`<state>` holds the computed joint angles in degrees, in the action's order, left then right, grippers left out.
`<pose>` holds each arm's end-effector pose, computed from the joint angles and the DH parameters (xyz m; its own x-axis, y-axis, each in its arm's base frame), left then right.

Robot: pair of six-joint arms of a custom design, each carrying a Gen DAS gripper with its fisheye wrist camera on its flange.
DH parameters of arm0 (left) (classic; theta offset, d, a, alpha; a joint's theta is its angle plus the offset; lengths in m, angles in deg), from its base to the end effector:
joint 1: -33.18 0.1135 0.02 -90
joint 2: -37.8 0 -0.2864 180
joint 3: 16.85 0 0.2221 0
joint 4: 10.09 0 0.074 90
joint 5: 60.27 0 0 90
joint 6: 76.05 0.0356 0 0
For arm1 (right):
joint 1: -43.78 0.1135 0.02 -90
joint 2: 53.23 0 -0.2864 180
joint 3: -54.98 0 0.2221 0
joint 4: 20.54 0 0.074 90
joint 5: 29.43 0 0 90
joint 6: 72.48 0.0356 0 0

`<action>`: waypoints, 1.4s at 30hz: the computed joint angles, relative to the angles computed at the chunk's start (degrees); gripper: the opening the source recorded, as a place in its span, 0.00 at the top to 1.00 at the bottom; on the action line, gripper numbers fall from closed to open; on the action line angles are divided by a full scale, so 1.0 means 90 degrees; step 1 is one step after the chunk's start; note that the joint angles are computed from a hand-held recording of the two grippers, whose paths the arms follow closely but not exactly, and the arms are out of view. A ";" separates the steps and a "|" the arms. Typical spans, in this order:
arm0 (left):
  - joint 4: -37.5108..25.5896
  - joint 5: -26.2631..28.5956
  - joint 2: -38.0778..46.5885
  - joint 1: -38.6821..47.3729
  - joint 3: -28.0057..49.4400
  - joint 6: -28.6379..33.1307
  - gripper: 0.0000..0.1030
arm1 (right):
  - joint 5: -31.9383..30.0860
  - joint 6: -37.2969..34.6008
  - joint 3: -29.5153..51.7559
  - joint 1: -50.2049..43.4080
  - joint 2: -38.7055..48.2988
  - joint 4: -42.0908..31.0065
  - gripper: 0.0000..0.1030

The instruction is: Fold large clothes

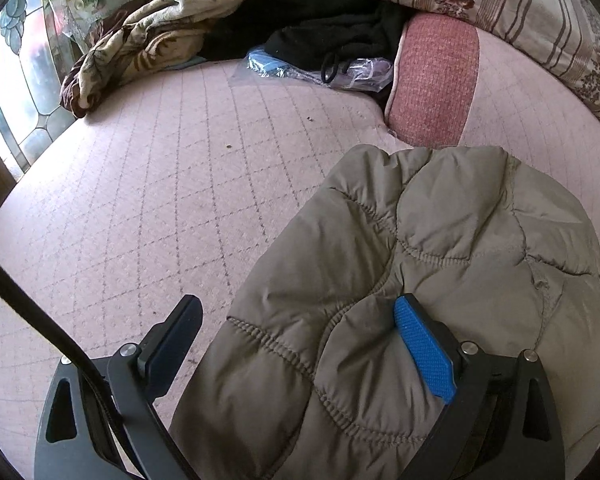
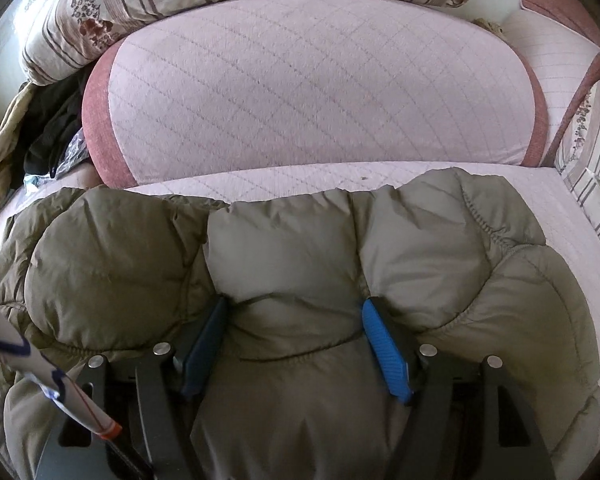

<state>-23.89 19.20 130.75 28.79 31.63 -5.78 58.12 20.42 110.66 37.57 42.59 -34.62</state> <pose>0.2503 -0.0127 0.1512 -0.7913 -0.2721 -0.5475 -0.3057 0.9516 -0.0312 0.2814 -0.0291 0.1664 -0.8013 0.1380 -0.5822 0.1239 0.9902 0.0642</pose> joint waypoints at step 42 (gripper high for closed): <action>-0.1974 0.6331 0.0398 0.3307 -0.0489 0.3359 0.01 | -0.4584 -0.5380 0.3193 -0.6271 0.3027 -0.6772 0.00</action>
<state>-41.66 76.18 134.33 58.55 27.24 24.45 16.87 -27.99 139.39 -18.87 69.83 -95.57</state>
